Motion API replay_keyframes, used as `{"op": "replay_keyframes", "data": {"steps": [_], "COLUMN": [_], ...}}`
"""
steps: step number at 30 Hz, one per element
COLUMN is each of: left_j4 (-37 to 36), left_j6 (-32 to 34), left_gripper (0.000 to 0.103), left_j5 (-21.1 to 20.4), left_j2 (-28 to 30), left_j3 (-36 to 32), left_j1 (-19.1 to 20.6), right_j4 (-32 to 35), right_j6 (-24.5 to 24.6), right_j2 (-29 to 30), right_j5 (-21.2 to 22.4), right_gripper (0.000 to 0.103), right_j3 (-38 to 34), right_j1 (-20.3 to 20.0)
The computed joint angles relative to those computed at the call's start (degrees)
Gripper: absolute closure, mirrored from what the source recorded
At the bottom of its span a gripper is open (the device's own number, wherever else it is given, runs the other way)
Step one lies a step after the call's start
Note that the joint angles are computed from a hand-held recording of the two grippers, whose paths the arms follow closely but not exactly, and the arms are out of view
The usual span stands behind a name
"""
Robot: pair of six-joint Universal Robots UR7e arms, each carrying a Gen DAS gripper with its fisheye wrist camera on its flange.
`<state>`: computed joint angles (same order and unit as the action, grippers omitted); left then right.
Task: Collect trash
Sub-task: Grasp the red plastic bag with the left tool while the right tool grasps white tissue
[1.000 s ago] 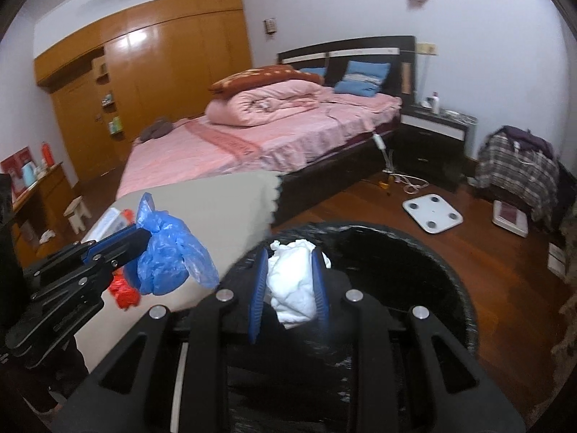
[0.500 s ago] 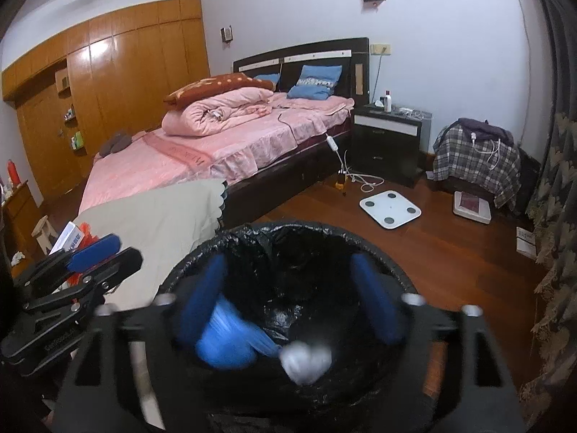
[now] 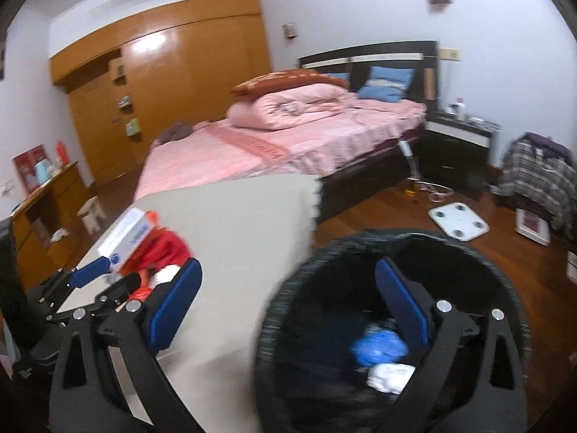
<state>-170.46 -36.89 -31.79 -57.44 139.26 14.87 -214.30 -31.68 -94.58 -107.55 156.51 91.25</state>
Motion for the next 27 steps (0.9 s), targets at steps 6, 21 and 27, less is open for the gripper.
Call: {"op": "replay_keyframes", "data": {"steps": [6, 21, 27], "left_j4": [7.5, 3.2, -0.4], "left_j6": [-6.8, -4.8, -1.2], "left_gripper": [0.036, 0.031, 0.053], "left_j5": [1.6, -3.8, -7.5], "left_j2": [-3.2, 2.3, 3.0], "left_j3": [2.2, 0.0, -0.2], "left_j1": [2.3, 9.1, 10.3], "right_j4": [-2.1, -4.0, -4.3], "right_j6": [0.2, -0.6, -1.0], "right_j2": [10.0, 18.4, 19.4], "right_j5": [-0.3, -1.5, -1.5], "right_gripper": [0.009, 0.009, 0.009], "right_j3": [-3.2, -6.7, -7.0], "right_j1": [3.5, 3.0, 2.5]}}
